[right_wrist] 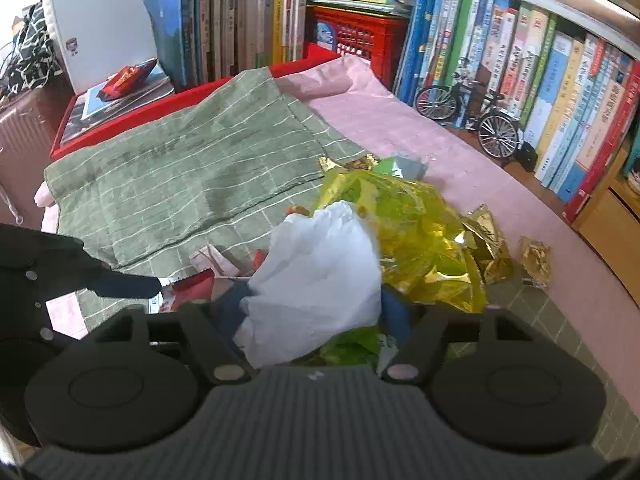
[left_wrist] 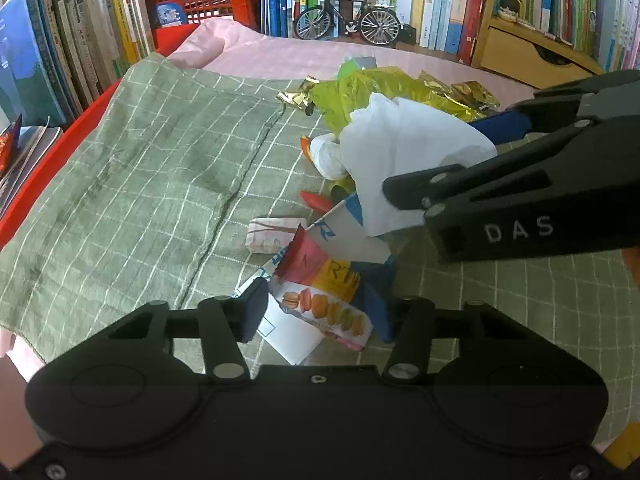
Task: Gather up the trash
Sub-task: 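Grasp the white tissue with the right tool while the left tool grasps a macaron wrapper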
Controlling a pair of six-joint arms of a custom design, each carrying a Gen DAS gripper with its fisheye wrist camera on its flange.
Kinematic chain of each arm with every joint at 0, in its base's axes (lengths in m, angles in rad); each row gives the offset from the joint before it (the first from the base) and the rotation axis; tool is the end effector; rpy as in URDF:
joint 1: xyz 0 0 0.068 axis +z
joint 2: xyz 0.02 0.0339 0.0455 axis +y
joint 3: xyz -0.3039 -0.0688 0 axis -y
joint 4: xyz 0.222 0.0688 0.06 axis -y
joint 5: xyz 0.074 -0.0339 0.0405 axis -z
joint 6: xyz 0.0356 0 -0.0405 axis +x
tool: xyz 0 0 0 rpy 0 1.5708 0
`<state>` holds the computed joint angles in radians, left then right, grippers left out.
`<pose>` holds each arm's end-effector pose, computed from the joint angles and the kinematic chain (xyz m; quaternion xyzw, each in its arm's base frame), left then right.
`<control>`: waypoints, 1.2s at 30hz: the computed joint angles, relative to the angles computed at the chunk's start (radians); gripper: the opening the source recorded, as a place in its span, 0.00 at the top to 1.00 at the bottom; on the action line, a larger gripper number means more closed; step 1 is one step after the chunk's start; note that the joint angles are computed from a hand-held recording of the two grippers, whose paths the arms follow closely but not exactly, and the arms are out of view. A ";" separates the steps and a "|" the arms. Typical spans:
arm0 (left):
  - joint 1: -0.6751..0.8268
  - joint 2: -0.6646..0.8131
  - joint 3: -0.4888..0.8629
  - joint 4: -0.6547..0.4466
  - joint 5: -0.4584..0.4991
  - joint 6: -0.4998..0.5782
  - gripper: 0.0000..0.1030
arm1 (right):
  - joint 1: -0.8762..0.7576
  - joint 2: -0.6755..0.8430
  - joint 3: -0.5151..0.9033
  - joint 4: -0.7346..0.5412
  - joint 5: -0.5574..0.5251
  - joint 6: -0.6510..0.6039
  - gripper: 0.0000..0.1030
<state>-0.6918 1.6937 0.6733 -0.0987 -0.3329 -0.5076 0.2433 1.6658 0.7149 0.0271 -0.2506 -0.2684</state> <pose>0.2165 -0.1642 0.1604 0.0515 0.9605 0.0087 0.2734 0.2813 0.0789 0.1836 -0.2765 0.9000 0.1145 0.3169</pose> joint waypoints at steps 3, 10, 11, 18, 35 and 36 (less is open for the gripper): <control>-0.011 -0.006 0.005 -0.012 -0.014 -0.017 0.62 | -0.017 -0.020 -0.019 0.015 -0.007 0.007 0.37; -0.023 -0.019 0.024 -0.048 -0.021 -0.043 0.71 | -0.065 -0.087 -0.060 0.036 -0.020 0.025 0.51; -0.025 -0.021 0.026 -0.050 -0.025 -0.044 0.69 | -0.075 -0.098 -0.065 0.036 -0.022 0.027 0.53; -0.044 0.005 0.030 -0.023 -0.042 -0.036 0.43 | -0.151 -0.177 -0.106 0.057 -0.033 0.057 0.71; -0.084 0.142 0.094 -0.010 -0.087 0.026 0.28 | -0.224 -0.211 -0.128 0.022 -0.048 0.049 0.65; -0.082 0.147 0.097 -0.010 -0.081 0.027 0.28 | -0.225 -0.209 -0.127 0.021 -0.049 0.047 0.65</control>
<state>-0.7740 1.8403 0.7700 -0.1092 -0.4137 -0.4808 0.0181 1.4567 0.5881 0.0480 -0.2996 -0.2210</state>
